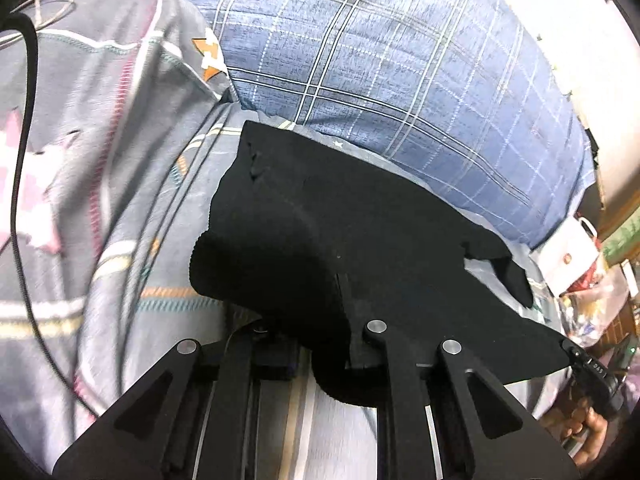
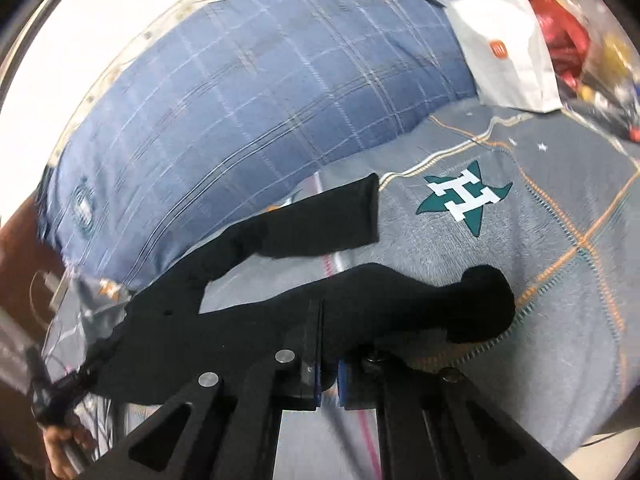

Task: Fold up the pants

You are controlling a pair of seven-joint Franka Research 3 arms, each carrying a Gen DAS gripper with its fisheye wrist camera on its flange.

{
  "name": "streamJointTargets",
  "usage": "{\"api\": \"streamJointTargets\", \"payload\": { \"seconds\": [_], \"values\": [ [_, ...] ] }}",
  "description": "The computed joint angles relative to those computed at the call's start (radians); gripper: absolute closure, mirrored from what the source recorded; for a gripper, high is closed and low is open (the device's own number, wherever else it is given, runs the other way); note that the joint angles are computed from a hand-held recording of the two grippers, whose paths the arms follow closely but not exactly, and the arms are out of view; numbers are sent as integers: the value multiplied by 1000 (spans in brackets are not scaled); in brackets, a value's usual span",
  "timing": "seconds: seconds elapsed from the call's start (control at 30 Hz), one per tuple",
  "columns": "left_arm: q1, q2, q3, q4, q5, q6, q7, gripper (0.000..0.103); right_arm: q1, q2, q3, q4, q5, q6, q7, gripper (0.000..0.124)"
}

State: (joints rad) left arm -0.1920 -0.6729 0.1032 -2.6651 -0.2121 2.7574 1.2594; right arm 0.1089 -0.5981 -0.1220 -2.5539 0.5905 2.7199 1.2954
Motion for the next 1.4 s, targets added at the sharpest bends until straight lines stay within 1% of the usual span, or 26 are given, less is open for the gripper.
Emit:
{"api": "streamJointTargets", "payload": {
  "seconds": [0.07,0.13,0.2,0.23,0.27,0.3,0.33,0.37,0.4,0.43,0.53,0.57,0.6,0.63,0.7,0.73,0.77,0.83,0.9,0.97,1.0,1.07,1.13,1.23,1.33,1.4],
  "values": [
    [29,-59,-26,-39,28,-36,-10,90,-22,-42,16,-17,-39,-49,9,119],
    [45,-82,-40,-66,55,-79,-18,90,-68,-32,53,-9,-124,-134,38,119],
    [61,-84,-56,-90,77,-103,-34,88,-138,27,121,20,-250,-225,126,111],
    [70,-85,-72,-100,91,-110,-46,85,-147,44,124,30,-277,-257,157,105],
    [83,-96,-87,-108,110,-122,-59,82,-142,54,112,34,-284,-280,164,104],
    [97,-110,-100,-110,128,-135,-76,78,-135,48,100,29,-285,-279,160,103],
    [104,-117,-103,-104,140,-150,-89,74,-137,33,100,20,-296,-262,163,99],
    [107,-130,-95,-91,148,-191,-91,69,-147,18,106,13,-315,-245,176,93],
    [106,-138,-86,-78,155,-224,-87,66,-159,3,113,7,-336,-231,192,92],
    [109,-149,-82,-72,165,-245,-82,59,-178,-11,124,-1,-364,-209,212,92],
    [140,-191,-97,-59,223,-274,-70,42,-239,-28,168,8,-459,-146,287,91],
    [142,-199,-95,-57,238,-278,-59,39,-235,-30,164,12,-466,-114,293,90],
    [142,-196,-92,-46,248,-279,-49,39,-208,-26,138,18,-448,-87,275,89],
    [141,-182,-87,-31,256,-274,-37,38,-156,-9,99,35,-407,-63,233,86],
    [134,-120,-80,20,264,-265,-12,35,-41,41,31,88,-316,-41,114,85],
    [123,-86,-69,41,258,-257,8,30,15,76,7,118,-272,-24,41,84],
    [101,-47,-49,67,243,-241,43,30,54,118,-1,151,-238,-10,-19,84],
    [75,38,-34,121,219,-205,101,30,118,221,-14,244,-179,-25,-147,84],
    [36,124,-3,184,167,-190,187,30,153,300,-16,315,-127,-57,-254,84],
    [-2,209,29,253,91,-191,288,30,137,402,26,410,-170,-77,-278,84],
    [-23,258,46,298,50,-208,346,30,131,433,43,438,-177,-77,-296,84],
    [-40,349,64,382,-12,-238,440,30,125,519,65,524,-154,-84,-371,81],
    [-35,428,63,455,-52,-247,502,30,109,600,90,607,-154,-99,-423,78],
    [-15,543,52,570,-98,-282,590,30,83,719,119,744,-224,-157,-436,78],
    [16,654,34,693,-163,-368,693,30,52,819,148,881,-192,-262,-490,78],
    [42,701,13,745,-171,-412,731,30,36,863,161,950,-190,-328,-544,78]
  ]
}}
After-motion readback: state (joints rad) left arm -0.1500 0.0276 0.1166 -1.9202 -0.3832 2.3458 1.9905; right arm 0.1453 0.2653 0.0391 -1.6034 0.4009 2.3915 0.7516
